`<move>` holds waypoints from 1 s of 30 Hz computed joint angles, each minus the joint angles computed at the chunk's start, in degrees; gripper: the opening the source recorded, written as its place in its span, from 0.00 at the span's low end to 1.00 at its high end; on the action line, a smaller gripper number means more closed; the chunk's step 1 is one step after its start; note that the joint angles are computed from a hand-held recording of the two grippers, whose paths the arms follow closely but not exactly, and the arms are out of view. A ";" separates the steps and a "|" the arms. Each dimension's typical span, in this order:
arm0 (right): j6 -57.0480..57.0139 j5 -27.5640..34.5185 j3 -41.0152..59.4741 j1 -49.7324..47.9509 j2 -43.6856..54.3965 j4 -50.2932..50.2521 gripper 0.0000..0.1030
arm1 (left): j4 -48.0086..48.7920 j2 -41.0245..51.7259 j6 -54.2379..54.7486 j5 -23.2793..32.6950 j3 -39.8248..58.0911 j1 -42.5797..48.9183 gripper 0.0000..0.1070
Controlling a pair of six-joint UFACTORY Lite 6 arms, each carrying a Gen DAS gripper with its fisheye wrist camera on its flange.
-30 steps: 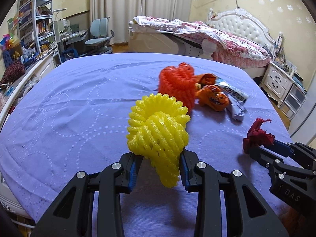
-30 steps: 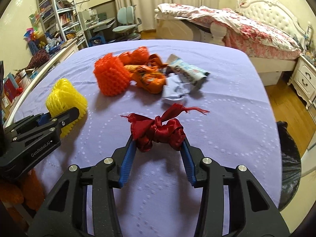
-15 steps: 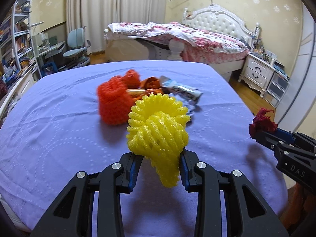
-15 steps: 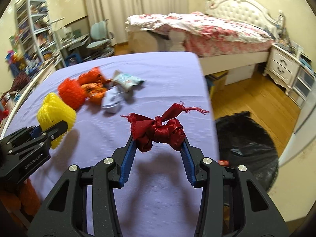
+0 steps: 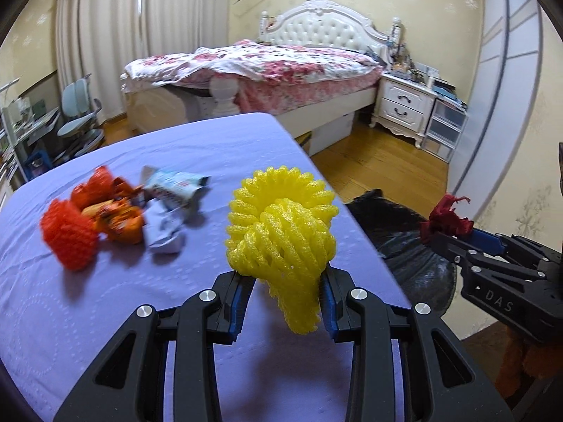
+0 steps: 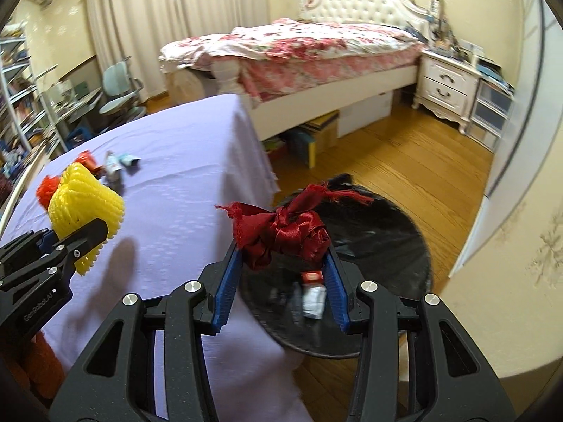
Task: Collect trash
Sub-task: 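Move both grippers over the bin and release the cloth and yellow net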
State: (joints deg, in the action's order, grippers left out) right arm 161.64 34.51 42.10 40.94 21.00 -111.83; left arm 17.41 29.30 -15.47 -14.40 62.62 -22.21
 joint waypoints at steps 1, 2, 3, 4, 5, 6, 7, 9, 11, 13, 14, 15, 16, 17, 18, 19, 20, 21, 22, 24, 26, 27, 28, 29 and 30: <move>0.88 0.11 -0.87 -0.82 -0.30 -0.85 0.43 | -1.48 0.90 1.30 0.40 1.27 -1.11 0.33; 1.78 0.22 -1.89 -1.69 -0.74 -1.75 0.43 | -2.58 1.87 2.23 0.86 2.60 -2.11 0.33; 2.54 0.26 -2.52 -2.39 -0.94 -2.59 0.43 | -3.38 2.79 2.83 1.31 3.85 -2.92 0.33; 3.16 0.31 -3.03 -3.02 -1.09 -3.37 0.43 | -4.49 3.76 3.75 1.81 5.17 -3.75 0.33; 3.76 0.47 -3.53 -3.50 -1.17 -3.94 0.43 | -5.84 4.68 4.91 2.21 6.40 -4.50 0.33; 4.64 0.50 -4.19 -4.51 -1.35 -5.09 0.43 | -6.58 5.44 5.59 2.55 7.41 -5.03 0.33; 5.18 0.49 -4.60 -5.13 -1.55 -5.86 0.43 | -7.73 6.32 6.59 2.98 8.62 -5.65 0.33; 6.62 0.66 -5.67 -6.74 -1.84 -7.89 0.43 | -10.20 7.94 8.78 3.67 10.77 -6.74 0.33; 7.59 0.53 -6.42 -8.51 -2.15 -9.85 0.43 | -14.30 9.79 12.71 4.83 13.37 -7.81 0.33; 8.22 0.43 -6.65 -9.98 -2.14 -11.20 0.43 | -18.24 11.70 16.33 6.18 16.33 -8.73 0.33; 8.68 0.46 -6.94 -10.58 -2.27 -11.83 0.43 | -20.71 12.48 18.77 6.56 17.52 -9.14 0.33; 9.75 0.33 -7.27 -11.59 -2.26 -13.21 0.43 | -22.91 12.81 21.02 6.51 17.87 -9.50 0.33; 10.15 0.14 -7.27 -12.20 -2.22 -13.89 0.43 | -24.62 13.47 22.81 6.70 18.80 -9.83 0.33; 10.81 0.12 -7.44 -12.83 -2.12 -14.78 0.43 | -26.25 13.98 24.48 6.78 19.41 -10.14 0.33; 11.02 0.12 -7.64 -13.16 -2.12 -15.13 0.43 | -27.57 14.57 25.84 7.04 20.20 -10.37 0.33; 11.24 0.13 -7.84 -13.36 -2.17 -15.43 0.43 | -28.67 15.26 26.99 7.30 21.07 -10.56 0.33; 11.60 0.08 -8.02 -13.81 -2.15 -16.10 0.43 | -31.32 16.01 29.67 7.65 22.00 -10.77 0.33; 11.68 0.00 -8.16 -14.18 -2.23 -16.45 0.43 | -33.44 16.61 31.77 8.10 22.81 -10.97 0.33; 11.86 -0.04 -8.20 -14.55 -2.12 -16.78 0.43 | -35.17 17.07 33.51 8.48 23.41 -11.12 0.33; 12.59 -0.14 -8.52 -15.23 -2.18 -17.70 0.43 | -39.14 18.13 37.75 9.19 24.91 -11.29 0.33; 13.35 -0.24 -8.79 -16.05 -2.23 -18.63 0.44 | -42.30 18.68 41.04 9.72 25.82 -11.52 0.33; 13.79 -0.29 -8.88 -16.45 -2.23 -19.19 0.44 | -44.23 19.11 43.03 10.10 26.57 -11.55 0.33; 14.06 -0.36 -8.79 -16.70 -2.11 -19.51 0.44 | -43.94 19.28 42.78 10.33 26.89 -11.62 0.34; 14.00 -0.50 -8.48 -16.73 -1.91 -19.43 0.46 | -42.37 19.01 41.30 10.18 26.44 -11.63 0.36; 14.10 -0.49 -8.51 -16.83 -1.92 -19.50 0.49 | -42.06 19.11 41.06 10.34 26.63 -11.66 0.39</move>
